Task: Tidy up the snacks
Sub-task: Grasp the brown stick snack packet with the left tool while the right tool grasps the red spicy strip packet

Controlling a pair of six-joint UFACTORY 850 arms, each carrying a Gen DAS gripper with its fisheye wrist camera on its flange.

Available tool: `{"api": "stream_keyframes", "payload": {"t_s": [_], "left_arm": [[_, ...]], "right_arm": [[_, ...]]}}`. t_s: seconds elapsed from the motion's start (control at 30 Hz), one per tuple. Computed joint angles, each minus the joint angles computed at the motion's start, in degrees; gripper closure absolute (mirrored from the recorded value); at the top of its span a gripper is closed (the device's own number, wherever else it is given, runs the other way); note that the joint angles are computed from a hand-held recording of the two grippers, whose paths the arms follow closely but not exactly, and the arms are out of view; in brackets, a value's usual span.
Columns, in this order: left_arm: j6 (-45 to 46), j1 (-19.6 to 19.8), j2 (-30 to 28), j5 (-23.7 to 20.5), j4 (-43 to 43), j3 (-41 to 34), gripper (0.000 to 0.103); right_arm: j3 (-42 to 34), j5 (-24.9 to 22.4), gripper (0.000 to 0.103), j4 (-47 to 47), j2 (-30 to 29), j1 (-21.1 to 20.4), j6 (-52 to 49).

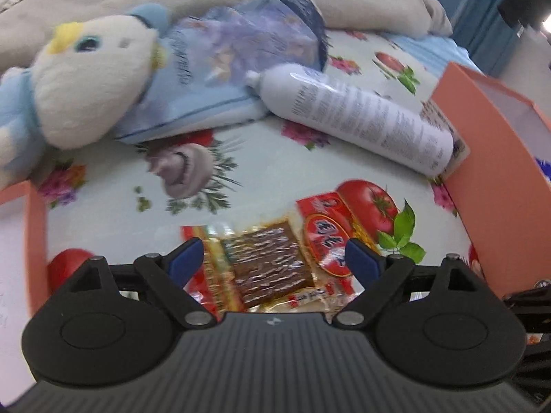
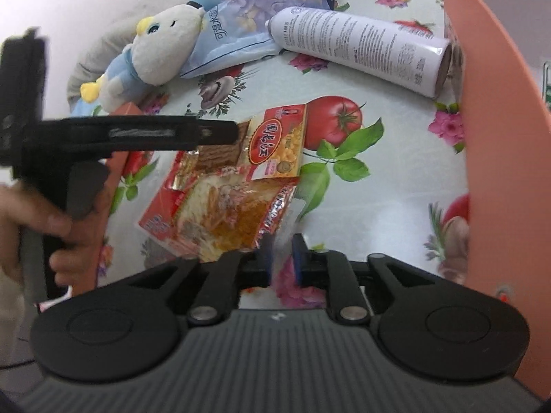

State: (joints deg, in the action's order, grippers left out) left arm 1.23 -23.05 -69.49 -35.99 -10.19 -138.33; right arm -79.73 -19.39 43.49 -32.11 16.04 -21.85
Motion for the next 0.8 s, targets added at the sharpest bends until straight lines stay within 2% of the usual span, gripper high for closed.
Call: {"api": "stream_keyframes", "payload": {"t_s": [0.07,0.13,0.2,0.4,0.47,0.53,0.63,0.7,0.8], "left_arm": [[-2.4,-0.4,-5.9,-6.6,2.8,-10.1,0.011],[-3.4,-0.7,-9.0,-9.4,4.8,-15.2,0.000],[-5.5,-1.3,-11.8,-11.9,8.6,-19.8,0.000],[-7.5,-2.0,-6.4,-5.8,12.6,-9.1,0.000],[-8.1,-2.0,-4.3,-3.3,13.5,-5.1,0.004],[-9.0,-1.8,-2.7,-1.7,14.0,-2.6,0.016],[-7.0,-1.4,-1.5,-1.0,12.2,-0.9,0.025],[-6.1,-1.5,-0.9,-0.2,11.8,0.3,0.031],[-5.4,-1.6,-0.6,-0.1,11.0,0.5,0.037]], "right_arm": [[0.9,0.6,0.058,1.7,0.8,-0.1,-2.4],[1.4,0.9,0.059,2.7,1.2,-0.1,-4.7],[1.5,1.3,0.059,1.6,1.5,0.0,-4.3],[1.8,1.5,0.059,4.9,1.5,-0.5,-7.8],[1.9,1.5,0.059,5.9,1.5,-0.5,-9.6],[1.8,1.7,0.059,5.7,1.4,-0.5,-10.2],[1.2,1.4,0.059,6.5,1.1,-0.5,-12.7],[0.9,1.1,0.043,9.3,0.9,-0.6,-16.6],[-0.5,0.7,0.034,10.7,0.0,-0.2,-21.2]]}}
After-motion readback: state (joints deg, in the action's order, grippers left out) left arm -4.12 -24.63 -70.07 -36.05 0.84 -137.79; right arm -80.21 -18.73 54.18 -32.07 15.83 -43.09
